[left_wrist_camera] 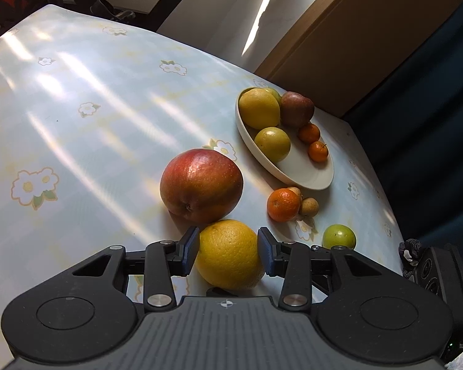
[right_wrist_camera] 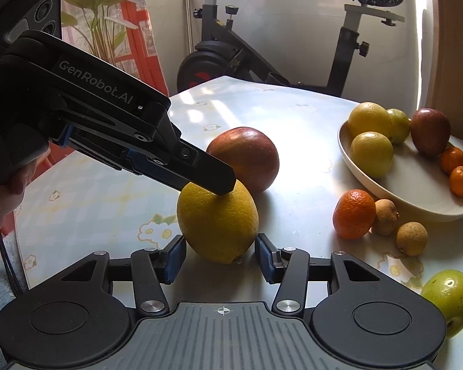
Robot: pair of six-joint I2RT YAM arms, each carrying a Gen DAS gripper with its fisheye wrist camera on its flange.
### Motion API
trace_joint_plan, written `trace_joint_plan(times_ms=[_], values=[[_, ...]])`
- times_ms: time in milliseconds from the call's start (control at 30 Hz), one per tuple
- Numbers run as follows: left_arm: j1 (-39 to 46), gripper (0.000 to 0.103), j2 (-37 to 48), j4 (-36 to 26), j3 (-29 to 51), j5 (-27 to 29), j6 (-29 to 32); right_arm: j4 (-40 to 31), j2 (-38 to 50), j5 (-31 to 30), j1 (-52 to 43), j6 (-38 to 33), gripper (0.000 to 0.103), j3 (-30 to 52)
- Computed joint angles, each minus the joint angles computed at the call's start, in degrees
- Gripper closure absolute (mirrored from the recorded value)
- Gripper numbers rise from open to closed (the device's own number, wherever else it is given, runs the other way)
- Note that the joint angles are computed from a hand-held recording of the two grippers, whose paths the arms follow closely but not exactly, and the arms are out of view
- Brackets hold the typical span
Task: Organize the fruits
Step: 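Carry the grapefruit onto the plate with the left tool while the right carries the lemon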
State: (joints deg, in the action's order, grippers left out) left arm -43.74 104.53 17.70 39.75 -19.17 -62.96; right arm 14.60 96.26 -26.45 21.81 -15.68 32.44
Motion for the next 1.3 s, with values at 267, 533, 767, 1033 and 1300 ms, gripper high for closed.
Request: trace_joint_plan(times_ms=[267,533,767,1033,1300], values=[[-1.6,0.059,0.3,-4.7,3.3,-1.5,-1.8,-0.1,-2.5,-3.0,-2.8,1.1,0.059,-1.9],[-2.0,0.06,-0.7,-12.2,10.3,-3.8,1.4,1.8,-6.1,-6.0,-7.1,3.0,0.059,-2.0],[-1.3,0.06,-0.8,-20.2,19.9,-6.0,8.3,-2.1,-6.1,-9.0,-11.3,2.0,0.059,5.4],[2.3,0.06,2.9,-26.6,34.5,-4.3,16.8,-7.9,-1.7,-11.0,-16.2,0.8,0.059,18.8],[6.4,0.06,13.5,-28.7,47.7,0.8,22.1,-13.3,9.3,-8.9,-18.8,-4.7,0.059,30.8]])
